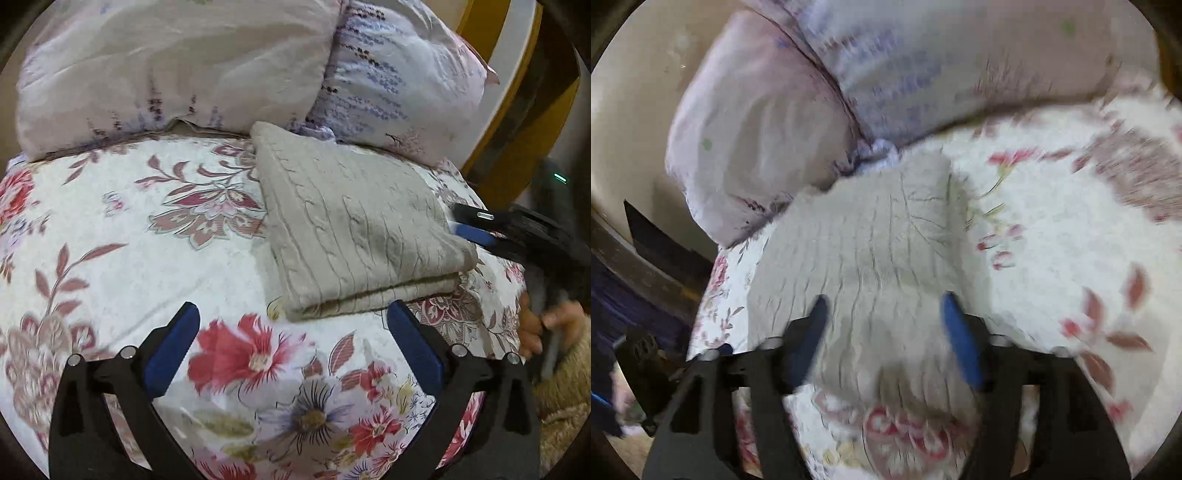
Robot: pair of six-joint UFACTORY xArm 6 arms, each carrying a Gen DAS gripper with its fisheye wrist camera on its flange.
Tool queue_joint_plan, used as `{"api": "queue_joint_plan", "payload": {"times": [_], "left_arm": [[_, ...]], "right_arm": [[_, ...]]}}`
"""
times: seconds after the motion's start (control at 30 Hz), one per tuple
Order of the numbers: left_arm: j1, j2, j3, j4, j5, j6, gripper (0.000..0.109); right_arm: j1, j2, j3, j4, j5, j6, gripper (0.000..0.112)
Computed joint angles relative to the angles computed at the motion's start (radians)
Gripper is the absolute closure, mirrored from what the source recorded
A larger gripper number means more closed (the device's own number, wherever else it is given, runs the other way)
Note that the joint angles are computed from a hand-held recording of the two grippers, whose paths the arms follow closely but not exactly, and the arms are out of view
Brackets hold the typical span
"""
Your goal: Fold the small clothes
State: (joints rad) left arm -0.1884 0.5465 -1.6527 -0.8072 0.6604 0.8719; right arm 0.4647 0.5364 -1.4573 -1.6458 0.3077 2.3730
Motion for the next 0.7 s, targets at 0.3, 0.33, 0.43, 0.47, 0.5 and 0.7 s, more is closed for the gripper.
{"api": "queue_joint_plan", "payload": {"times": [0.3, 0.33, 0.43, 0.47, 0.5, 0.7], "left_arm": [[-0.058, 0.003, 0.066, 0.225, -0.120, -0.233, 0.007], [-0.063, 0.011, 0.063, 0.275, -0.125, -0.283, 0.007], [-0.082, 0.001, 0.114, 0.332, -0.213, -0.298, 0.007], [-0.089, -0.003, 0.131, 0.362, -0.243, -0.301, 0.007], [-0.099, -0.011, 0.165, 0.395, -0.295, -0.287, 0.007], [-0.100, -0.016, 0.176, 0.363, -0.314, -0.250, 0.007]], "right_arm": [[0.138, 0.022, 0.055, 0.397, 0.228, -0.347, 0.011], [0.139, 0.023, 0.061, 0.417, 0.225, -0.365, 0.011], [0.160, 0.064, 0.006, 0.498, 0.303, -0.507, 0.011], [0.167, 0.071, -0.007, 0.516, 0.325, -0.538, 0.011], [0.177, 0.085, -0.027, 0.531, 0.356, -0.565, 0.011], [0.205, 0.108, -0.057, 0.505, 0.424, -0.566, 0.011]]}}
